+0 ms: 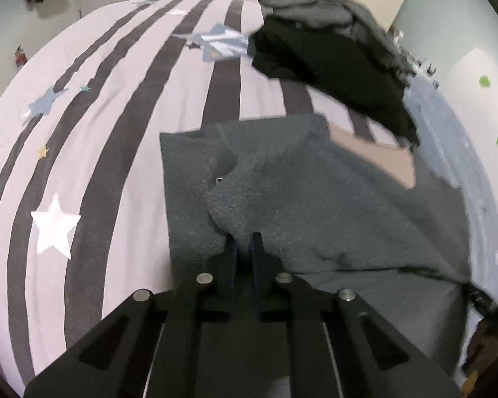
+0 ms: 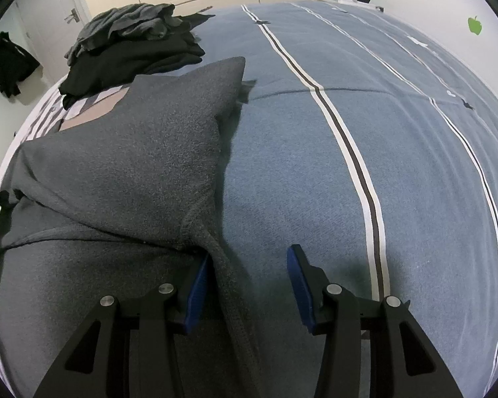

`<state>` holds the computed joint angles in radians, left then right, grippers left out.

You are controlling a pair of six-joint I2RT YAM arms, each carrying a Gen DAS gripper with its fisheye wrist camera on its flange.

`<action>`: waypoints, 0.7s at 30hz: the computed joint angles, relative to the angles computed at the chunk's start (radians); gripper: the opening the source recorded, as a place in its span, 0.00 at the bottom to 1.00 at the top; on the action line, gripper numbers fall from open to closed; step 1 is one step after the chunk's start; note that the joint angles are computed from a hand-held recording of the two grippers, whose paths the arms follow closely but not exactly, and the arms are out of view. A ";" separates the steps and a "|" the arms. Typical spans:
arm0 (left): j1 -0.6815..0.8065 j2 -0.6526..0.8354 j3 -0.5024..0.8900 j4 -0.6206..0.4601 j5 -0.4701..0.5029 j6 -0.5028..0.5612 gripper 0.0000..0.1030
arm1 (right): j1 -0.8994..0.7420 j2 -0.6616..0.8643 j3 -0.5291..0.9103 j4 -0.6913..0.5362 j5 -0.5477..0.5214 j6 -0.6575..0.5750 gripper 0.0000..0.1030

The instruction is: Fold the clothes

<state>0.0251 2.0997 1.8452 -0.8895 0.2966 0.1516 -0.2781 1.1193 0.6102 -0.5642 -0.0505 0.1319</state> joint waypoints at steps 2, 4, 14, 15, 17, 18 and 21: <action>0.016 -0.013 0.019 -0.026 0.032 0.001 0.05 | -0.004 -0.003 -0.002 0.000 -0.002 -0.003 0.41; 0.026 -0.015 0.054 -0.067 0.039 0.012 0.05 | -0.005 -0.004 -0.004 0.001 -0.002 -0.003 0.42; 0.036 0.072 0.161 -0.129 -0.050 -0.005 0.07 | -0.002 -0.011 0.004 -0.017 0.001 0.008 0.42; 0.033 0.074 0.155 -0.114 -0.065 -0.009 0.07 | -0.003 -0.011 0.005 -0.018 0.000 0.006 0.42; 0.033 0.056 0.129 -0.080 -0.070 -0.015 0.06 | 0.012 -0.016 0.004 -0.022 0.010 0.024 0.42; 0.036 0.036 0.107 -0.060 -0.057 -0.018 0.03 | 0.025 -0.019 0.003 -0.024 0.019 0.039 0.42; 0.054 0.023 0.117 -0.080 0.003 -0.004 0.00 | 0.025 -0.021 0.000 -0.021 0.018 0.040 0.42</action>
